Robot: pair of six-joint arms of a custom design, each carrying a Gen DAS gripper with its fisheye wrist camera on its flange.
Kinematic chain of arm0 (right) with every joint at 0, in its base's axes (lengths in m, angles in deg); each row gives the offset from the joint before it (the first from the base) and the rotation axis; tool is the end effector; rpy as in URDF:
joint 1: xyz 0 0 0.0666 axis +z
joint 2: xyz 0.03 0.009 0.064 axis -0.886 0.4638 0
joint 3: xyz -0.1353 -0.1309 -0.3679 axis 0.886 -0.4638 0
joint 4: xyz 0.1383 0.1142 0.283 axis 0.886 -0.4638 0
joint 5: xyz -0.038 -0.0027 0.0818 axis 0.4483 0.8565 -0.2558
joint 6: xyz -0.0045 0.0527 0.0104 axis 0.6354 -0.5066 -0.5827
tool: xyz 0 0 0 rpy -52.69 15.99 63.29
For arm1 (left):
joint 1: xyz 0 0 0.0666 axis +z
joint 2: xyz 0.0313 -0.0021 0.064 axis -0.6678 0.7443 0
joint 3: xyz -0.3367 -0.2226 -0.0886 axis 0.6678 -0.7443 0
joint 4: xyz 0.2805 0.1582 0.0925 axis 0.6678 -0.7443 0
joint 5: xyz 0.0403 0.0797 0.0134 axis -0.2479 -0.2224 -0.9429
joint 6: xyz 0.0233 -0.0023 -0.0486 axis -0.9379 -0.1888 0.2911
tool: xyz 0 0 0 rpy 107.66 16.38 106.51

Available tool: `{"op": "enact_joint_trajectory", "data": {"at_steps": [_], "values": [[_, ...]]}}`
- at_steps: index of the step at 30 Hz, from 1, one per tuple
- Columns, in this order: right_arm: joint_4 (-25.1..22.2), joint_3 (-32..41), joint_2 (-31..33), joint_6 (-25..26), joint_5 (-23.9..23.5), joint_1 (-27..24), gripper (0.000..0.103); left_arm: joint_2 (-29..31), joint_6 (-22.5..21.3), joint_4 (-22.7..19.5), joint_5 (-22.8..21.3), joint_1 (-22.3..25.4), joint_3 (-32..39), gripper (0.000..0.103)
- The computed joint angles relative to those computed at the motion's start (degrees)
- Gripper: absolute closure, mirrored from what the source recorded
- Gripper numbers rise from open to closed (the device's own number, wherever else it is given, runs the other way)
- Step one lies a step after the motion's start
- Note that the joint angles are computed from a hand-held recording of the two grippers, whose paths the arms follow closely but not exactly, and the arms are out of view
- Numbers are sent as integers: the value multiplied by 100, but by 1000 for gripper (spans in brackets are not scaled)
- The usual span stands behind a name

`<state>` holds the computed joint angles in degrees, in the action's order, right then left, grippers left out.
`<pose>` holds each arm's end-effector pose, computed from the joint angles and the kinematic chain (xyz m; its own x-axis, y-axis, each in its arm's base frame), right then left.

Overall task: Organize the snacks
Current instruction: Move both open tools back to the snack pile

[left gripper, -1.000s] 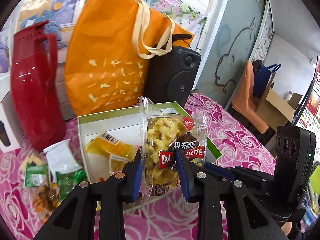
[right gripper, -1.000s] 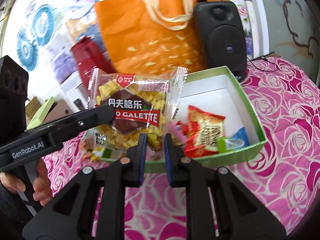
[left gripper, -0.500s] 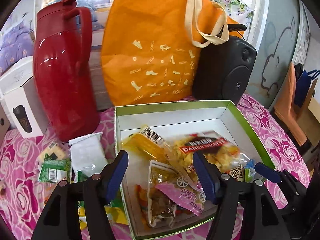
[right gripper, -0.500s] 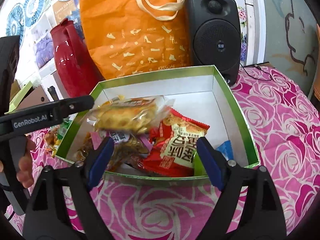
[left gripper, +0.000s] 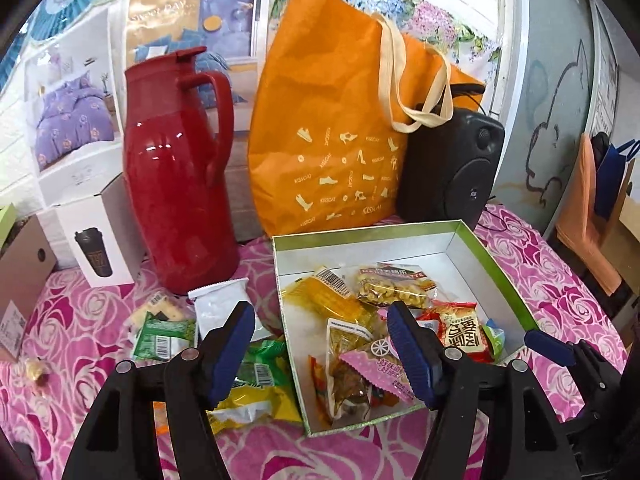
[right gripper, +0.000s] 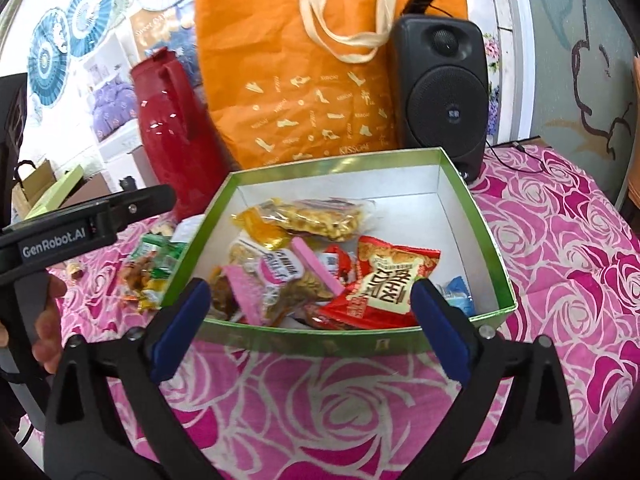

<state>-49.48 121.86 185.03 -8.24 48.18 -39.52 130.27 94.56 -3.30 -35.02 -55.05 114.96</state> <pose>0.5944 0.2532 0.3949 -0.6281 -0.0823 -0.7738 -0.3466 0.9199 0.1836 0.6104 -0.1393 0.4311 -0.6177 -0.0674 -0.7835 0.0191 0.9947 -0.1007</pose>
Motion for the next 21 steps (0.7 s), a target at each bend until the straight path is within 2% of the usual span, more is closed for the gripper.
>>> {"op": "enact_joint_trajectory", "data": {"at_steps": [5, 7, 9, 13, 16, 21], "values": [[15, -168, -222, 87, -55, 170, 3, -670, -142, 510, -19, 44, -862, 33], [10, -222, -280, 95, -107, 246, 3, -1047, -86, 799, 17, 107, -1376, 33], [-30, -251, -306, 96, -240, 351, 3, -1328, 12, 918, -32, 182, -1758, 33], [-293, -135, -215, 192, -477, 596, 3, -1738, 157, 1053, -78, 401, -2382, 33], [-575, 29, -95, 347, -630, 779, 3, -2021, 97, 1154, -133, 639, -2884, 33], [-1086, 502, 213, 557, -780, 1074, 3, -2299, 116, 1170, -206, 1246, -3455, 33]]}}
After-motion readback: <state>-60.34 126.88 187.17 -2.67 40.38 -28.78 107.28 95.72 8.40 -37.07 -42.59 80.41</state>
